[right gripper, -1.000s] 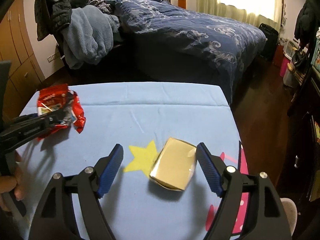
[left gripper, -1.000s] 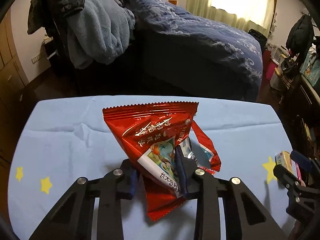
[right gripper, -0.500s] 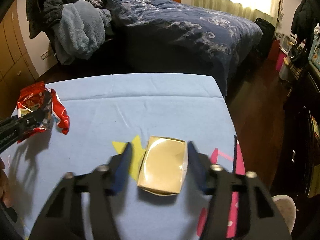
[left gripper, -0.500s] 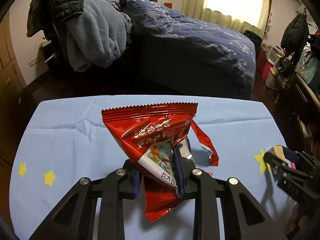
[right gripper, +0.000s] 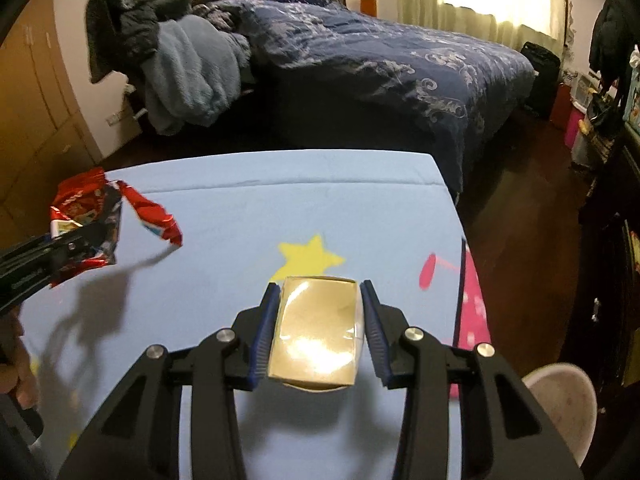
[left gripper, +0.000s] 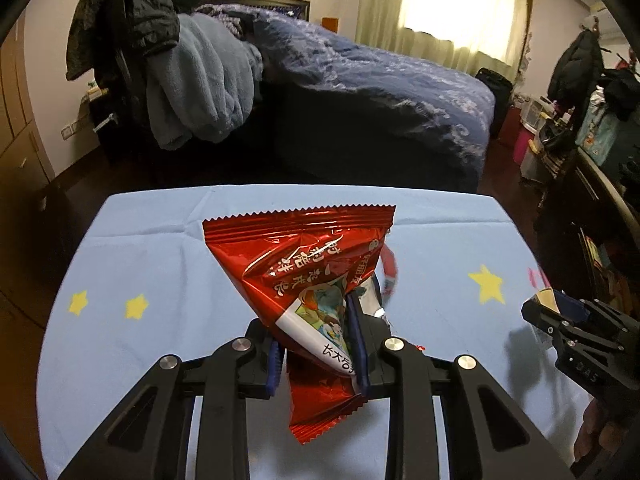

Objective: Collect trash
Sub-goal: 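Carry the snack bag and box over the wastebasket and open both tools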

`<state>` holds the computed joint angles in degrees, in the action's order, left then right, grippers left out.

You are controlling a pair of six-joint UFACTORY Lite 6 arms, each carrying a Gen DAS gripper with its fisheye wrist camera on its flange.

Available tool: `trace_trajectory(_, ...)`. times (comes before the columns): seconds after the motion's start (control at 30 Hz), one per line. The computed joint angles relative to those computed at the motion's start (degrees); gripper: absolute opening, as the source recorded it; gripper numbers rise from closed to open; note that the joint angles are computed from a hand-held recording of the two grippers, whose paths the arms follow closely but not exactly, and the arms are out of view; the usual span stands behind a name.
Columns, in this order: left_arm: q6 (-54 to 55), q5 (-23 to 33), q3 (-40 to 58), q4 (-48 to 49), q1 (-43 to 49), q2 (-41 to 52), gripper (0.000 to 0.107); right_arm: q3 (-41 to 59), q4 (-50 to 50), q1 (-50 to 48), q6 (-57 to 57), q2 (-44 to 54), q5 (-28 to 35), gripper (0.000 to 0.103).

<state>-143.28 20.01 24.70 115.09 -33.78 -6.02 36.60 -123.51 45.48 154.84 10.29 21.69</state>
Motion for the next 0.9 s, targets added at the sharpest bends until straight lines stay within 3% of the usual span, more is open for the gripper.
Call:
trace_trajectory(0.1,9.9,2.3,-4.3,-12.9,-5.4,-7.7,0.028,-6.9,1.4,4.3,2.0,-7.3,1.4,0.041)
trace_trajectory(0.23,19.8,7.7,-9.4,-28.9,-15.1,-18.4,0.028,-14.7,12.4,13.7,-2.4,-17.2,5.2,0.041)
trace_trajectory(0.4,23.5,20.9,-11.8,-43.1,-33.2,-26.1,0.028,-20.4,28.6,28.9,-8.0,-26.6,12.0,0.041)
trace_trajectory(0.63,16.4,36.7,-12.0,-53.0,-56.4,-29.1,0.028,-22.1,43.8,48.9,-8.4,-30.9,23.7,0.041)
trace_trajectory(0.77,11.3,42.1,-9.8,-55.8,-65.5,-25.8,0.028,-22.7,49.9,57.6,-7.0,-32.3,29.3,0.041)
trace_trajectory(0.9,8.5,43.6,-6.9,-56.1,-70.3,-22.2,0.029,-23.8,56.9,67.2,-4.9,-34.6,35.9,0.042)
